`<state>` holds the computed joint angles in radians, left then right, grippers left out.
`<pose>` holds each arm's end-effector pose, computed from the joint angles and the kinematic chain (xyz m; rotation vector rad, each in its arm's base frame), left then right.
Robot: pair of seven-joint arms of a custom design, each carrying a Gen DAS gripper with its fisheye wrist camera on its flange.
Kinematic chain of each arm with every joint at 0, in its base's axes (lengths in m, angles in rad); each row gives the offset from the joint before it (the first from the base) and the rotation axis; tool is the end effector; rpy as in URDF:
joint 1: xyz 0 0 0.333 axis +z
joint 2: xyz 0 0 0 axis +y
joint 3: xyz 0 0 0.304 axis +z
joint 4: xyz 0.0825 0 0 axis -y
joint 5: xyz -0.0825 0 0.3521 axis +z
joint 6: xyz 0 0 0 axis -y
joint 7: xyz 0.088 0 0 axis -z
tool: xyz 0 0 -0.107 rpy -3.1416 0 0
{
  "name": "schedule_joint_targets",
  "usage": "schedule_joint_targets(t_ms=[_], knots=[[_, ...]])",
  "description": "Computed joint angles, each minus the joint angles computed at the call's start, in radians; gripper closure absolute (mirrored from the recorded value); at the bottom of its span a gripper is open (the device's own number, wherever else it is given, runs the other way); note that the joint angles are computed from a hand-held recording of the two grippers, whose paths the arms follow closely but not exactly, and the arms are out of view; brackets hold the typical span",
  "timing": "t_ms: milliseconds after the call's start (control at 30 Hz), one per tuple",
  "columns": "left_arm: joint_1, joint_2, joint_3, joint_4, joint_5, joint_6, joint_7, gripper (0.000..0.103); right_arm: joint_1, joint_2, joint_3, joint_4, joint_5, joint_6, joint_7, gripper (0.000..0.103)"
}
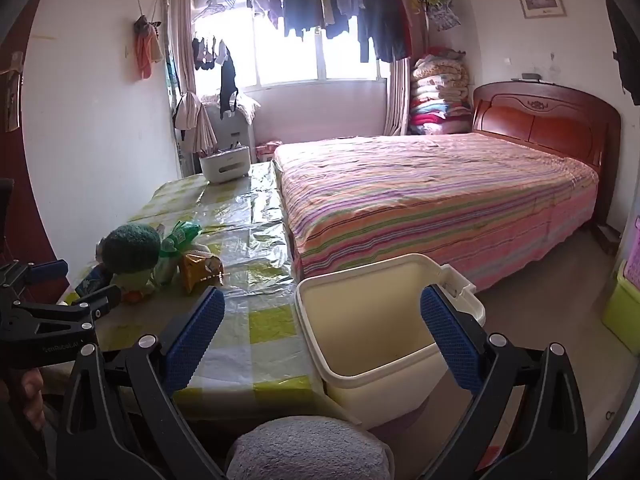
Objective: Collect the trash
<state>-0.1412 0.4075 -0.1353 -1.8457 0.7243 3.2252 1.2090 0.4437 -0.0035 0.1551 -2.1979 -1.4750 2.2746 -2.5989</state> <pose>0.6057 -0.2263 0.4204 -1.0661 2.0896 -0.9116 0.4472 0.2756 0.4171 -1.1479 1.9205 -1.1350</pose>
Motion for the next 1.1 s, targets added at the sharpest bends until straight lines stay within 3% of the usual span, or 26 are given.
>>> schedule_joint_targets(t_ms=[200,267,600,633,767,1100], knots=[[0.022,-0.011,-0.024,-0.021,-0.009,-0.014,0.020,0.010,0.010,0.024,0.002,0.037,0.041,-0.014,-0.068,0.006],[0.052,-0.002,-0.058,-0.017,-0.030,-0.026,0.044,0.010,0.007,0.028,-0.006,0.042,0.050,0.006,-0.075,0.006],[-0.018,0.009,0.015,-0.003,-0.008,-0.026,0.011,0.010,-0.004,0.029,-0.017,0.032,0.030,0.043,-0.043,0.006],[0.011,0.006,-0.016,-0.003,-0.047,-0.036,0.057,0.010,-0.005,0.029,-0.017,0.032,0.031,0.045,-0.043,0.006],[-0.020,0.007,0.023,0.005,-0.003,-0.031,0.014,0.010,-0.006,0.030,-0.018,0.034,0.030,0.047,-0.048,0.006],[-0.030,0.009,0.026,0.007,0.016,-0.044,0.009,0.010,-0.006,0.038,-0.020,0.037,0.034,0.060,-0.047,0.006]])
